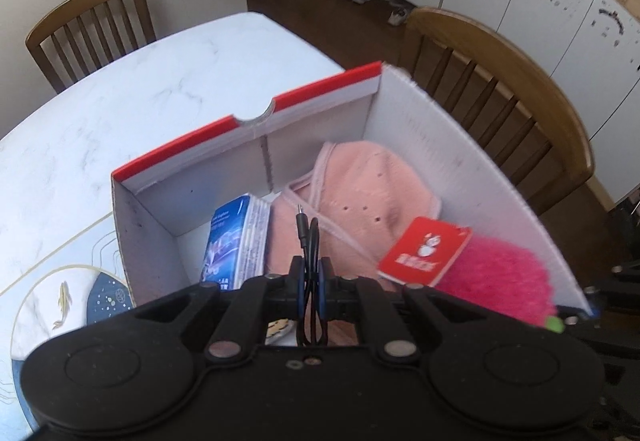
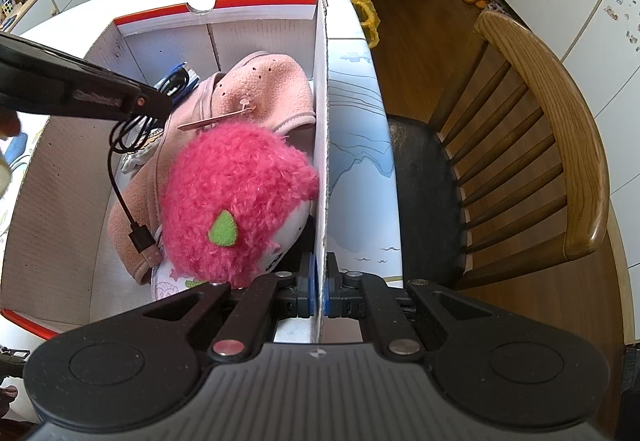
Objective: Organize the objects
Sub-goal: 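Carry the black cable into the box and open the left gripper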
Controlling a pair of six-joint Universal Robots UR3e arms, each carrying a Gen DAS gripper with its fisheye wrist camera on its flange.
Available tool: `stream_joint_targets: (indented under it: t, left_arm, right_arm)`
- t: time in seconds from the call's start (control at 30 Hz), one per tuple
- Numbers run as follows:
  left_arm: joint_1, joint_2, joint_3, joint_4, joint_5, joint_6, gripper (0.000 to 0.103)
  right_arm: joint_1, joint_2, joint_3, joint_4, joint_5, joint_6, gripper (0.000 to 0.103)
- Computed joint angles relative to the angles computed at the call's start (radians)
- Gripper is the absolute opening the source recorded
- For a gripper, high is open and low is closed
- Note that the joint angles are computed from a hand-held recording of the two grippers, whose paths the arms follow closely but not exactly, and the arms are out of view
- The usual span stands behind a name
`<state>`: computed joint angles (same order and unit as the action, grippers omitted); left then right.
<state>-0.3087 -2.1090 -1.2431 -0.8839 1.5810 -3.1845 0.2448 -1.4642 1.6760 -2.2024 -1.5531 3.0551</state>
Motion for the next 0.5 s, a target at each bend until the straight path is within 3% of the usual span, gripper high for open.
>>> stream_joint_targets:
  t: [0.5]
  left_arm:
    - [0.023, -0.034, -0.013, -0.022, 0.001, 0.029, 0.009]
  right_arm:
    - [-0.001, 0.002, -0.006, 0.007, 0.001, 0.004, 0.004]
